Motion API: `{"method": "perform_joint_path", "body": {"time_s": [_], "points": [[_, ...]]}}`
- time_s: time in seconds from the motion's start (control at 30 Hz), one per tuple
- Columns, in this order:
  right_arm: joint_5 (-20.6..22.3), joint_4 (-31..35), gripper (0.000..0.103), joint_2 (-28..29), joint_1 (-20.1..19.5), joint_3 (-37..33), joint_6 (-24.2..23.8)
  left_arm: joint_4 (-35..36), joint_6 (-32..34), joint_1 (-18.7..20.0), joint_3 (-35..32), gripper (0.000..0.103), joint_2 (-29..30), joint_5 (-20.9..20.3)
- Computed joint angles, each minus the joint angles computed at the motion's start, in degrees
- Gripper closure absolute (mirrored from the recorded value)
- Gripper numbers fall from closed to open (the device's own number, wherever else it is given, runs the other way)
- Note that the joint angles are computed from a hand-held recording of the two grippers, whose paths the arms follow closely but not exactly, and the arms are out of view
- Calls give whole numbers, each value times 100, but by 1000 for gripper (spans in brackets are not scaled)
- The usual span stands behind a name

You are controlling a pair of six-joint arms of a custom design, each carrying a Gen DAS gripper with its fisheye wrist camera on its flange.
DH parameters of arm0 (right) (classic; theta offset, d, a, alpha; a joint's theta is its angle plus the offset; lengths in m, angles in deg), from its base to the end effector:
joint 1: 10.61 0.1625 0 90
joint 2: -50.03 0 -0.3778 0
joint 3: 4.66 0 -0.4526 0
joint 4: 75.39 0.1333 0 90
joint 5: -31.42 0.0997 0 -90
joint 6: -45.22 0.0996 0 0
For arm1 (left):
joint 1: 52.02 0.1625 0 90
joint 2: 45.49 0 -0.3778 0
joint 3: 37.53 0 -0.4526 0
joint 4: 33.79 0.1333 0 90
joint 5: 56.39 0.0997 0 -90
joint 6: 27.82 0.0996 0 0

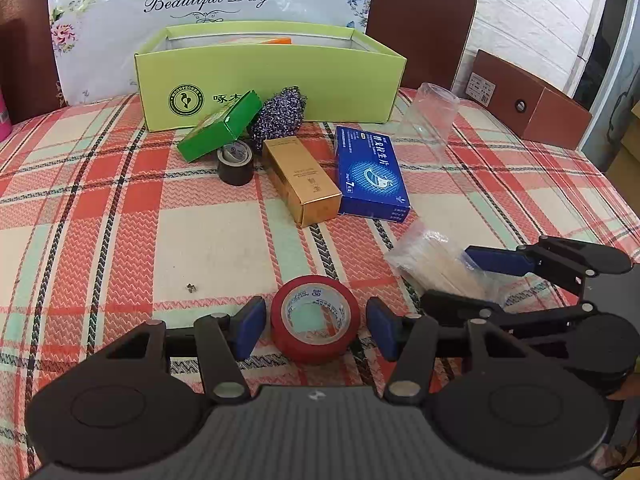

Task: Organize objects
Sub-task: 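Grasp the bagged toothpicks with the right tool while the left tool grasps the red tape roll, then carry both items into the lime-green box and open both tools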

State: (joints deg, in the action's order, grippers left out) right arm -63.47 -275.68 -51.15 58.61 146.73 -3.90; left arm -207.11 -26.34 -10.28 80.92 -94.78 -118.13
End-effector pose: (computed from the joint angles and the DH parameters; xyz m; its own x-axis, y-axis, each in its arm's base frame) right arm -0.0082 -0.3735 0.2223 -0.7263 -0.0760 0.6831 -0.5687 0.6247 -0.5351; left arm -0.2720 -0.4845 -0.0348 -0.6539 0.5966 -0.4653 0.7406 0.6303 -0.2327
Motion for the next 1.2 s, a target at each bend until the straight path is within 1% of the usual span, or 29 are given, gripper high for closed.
{"method": "perform_joint_path", "body": {"time_s": [0.03,0.1,0.17,0.23,0.3,0.37,0.43,0.57,0.7,0.73,0.9,1.0,1.1,1.2], "points": [[9,22,61,-19,9,12,-19,6,-6,0,-7,51,4,21],[-32,37,73,-43,51,28,-15,22,-42,20,-16,53,-14,-22],[-119,-4,79,-60,119,60,-46,69,-78,17,-11,53,-50,-37],[-97,324,79,-298,146,93,76,118,-63,12,3,53,-118,-114],[52,669,79,-632,157,151,219,105,25,-4,14,53,-209,-255],[155,818,79,-854,228,153,310,-17,161,-50,0,53,-268,-321],[184,845,79,-933,355,62,407,-202,324,-91,-68,53,-297,-381],[266,718,79,-803,623,-298,554,-451,554,-100,-448,53,-235,-608],[138,185,79,-252,939,-863,563,-645,644,-104,-1058,53,48,-780],[105,81,79,-105,995,-1018,589,-672,641,-108,-1240,53,153,-767],[-343,-336,79,833,1246,-1989,761,-570,541,-128,-2418,53,915,-392],[-604,-591,79,1412,1294,-2535,695,-414,470,-52,-3134,53,1389,-253],[-841,-563,79,1904,1267,-3045,745,-211,514,35,-3735,53,1809,-174],[-949,-403,79,2227,1167,-3469,741,22,567,152,-4317,53,2228,-80]]}}
